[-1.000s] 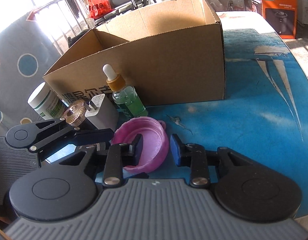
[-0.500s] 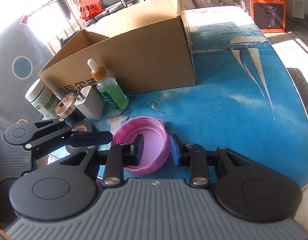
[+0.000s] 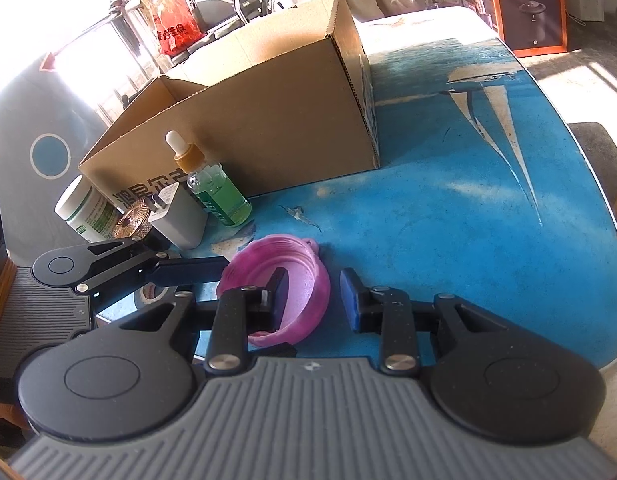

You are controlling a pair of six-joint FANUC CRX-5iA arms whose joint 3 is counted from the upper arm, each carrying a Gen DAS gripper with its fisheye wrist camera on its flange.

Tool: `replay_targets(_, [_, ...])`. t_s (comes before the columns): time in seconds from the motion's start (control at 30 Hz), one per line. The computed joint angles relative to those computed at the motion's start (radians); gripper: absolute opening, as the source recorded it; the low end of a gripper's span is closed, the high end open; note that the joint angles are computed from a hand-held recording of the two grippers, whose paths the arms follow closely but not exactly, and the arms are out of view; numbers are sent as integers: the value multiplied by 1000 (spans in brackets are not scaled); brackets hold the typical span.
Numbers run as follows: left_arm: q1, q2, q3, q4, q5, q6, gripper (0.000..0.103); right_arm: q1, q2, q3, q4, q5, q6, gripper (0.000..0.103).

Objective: Organize rigid objects
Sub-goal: 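Close the right gripper on the pink lid rim and lift it, then carry the pink lid into the box and open the right gripper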

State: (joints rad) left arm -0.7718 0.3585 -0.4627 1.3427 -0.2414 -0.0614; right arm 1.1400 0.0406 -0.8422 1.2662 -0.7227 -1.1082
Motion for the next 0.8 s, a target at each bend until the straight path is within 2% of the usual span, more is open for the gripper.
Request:
replay_targets(0.2, [-22, -2, -12, 67, 35, -63, 73, -20, 14, 1, 20, 25, -15, 27])
replay_targets(0.5, [-17, -1, -14, 92, 20, -53, 72, -37, 23, -7, 71, 38, -66, 22])
replay_targets(0.73, [-79, -30, -46, 330, 53, -249, 72, 7, 12, 7, 13, -17, -36, 20])
replay_targets(0.8, [-113, -52, -57, 459, 68, -358, 72, 35, 8, 24, -28, -58, -2, 20])
